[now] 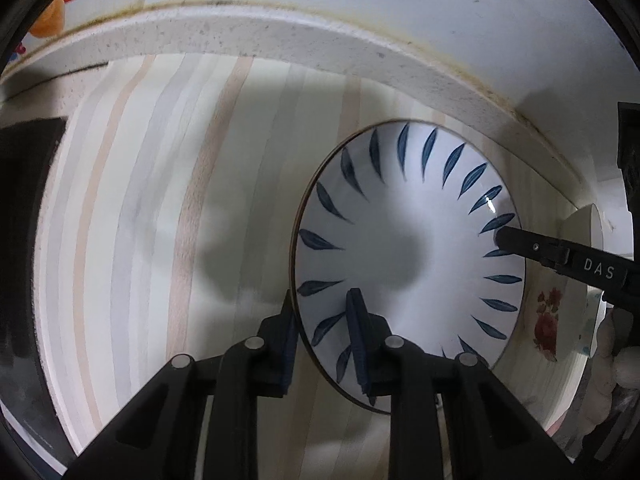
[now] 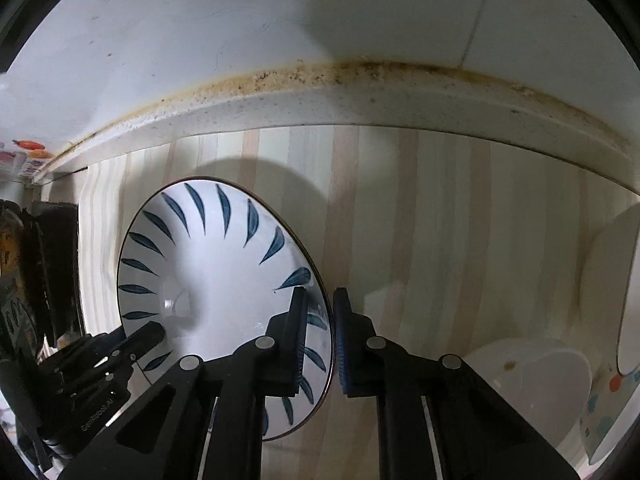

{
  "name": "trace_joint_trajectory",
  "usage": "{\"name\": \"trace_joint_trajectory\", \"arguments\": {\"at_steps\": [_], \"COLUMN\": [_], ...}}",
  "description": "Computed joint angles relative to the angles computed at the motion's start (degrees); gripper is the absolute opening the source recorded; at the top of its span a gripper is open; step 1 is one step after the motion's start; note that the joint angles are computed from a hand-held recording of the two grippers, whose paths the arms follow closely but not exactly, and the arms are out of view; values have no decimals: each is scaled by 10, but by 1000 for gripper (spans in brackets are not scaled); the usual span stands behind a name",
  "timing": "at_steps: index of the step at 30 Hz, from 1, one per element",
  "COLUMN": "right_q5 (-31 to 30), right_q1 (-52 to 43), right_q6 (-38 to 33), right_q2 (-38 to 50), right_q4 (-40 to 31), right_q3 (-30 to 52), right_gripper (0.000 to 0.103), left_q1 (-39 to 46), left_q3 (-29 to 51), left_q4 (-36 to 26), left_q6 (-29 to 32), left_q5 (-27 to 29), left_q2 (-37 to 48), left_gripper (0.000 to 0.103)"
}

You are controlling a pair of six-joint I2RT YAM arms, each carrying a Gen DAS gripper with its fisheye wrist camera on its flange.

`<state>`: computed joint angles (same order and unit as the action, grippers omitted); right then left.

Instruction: Organize plates and bowls

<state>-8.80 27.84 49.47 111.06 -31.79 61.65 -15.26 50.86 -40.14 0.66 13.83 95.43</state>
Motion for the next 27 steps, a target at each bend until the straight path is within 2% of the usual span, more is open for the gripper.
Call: {"name": "trace_joint_trajectory", "arguments": {"at_steps": [8,14,17,19,22,24,27], "right_q5": [9,52,78,100,131,156,192], "right_q1": [25,86,125,167,237,303,430], "right_q6": [24,79,116,157,222,288,419], "right_q2": [-155,-306,-388,-446,-510,-548,-591], "right_q4": [-20,-97,-150,-193,-252,-287,-335], "right_q3": [-80,-107,-117,-123,-130,-141,-156], "right_gripper": [15,15,15,15,15,15,15], "left_q1": [-17,-38,-79,-122,-219,-254,-323], "left_q3": [-11,-6,9,15,13,17,3], "left_q4": [-78,-166,-213,-239,-258,-285,-287], "left_q6": [-9,-5,-20,-39,-106,-127,-176], "left_q5": [10,20,17,3,-24,-32,-43], "left_q2": [-121,-245,-300,-338,-378,-408,-427], "left_gripper": [21,21,21,21,21,21,21]}}
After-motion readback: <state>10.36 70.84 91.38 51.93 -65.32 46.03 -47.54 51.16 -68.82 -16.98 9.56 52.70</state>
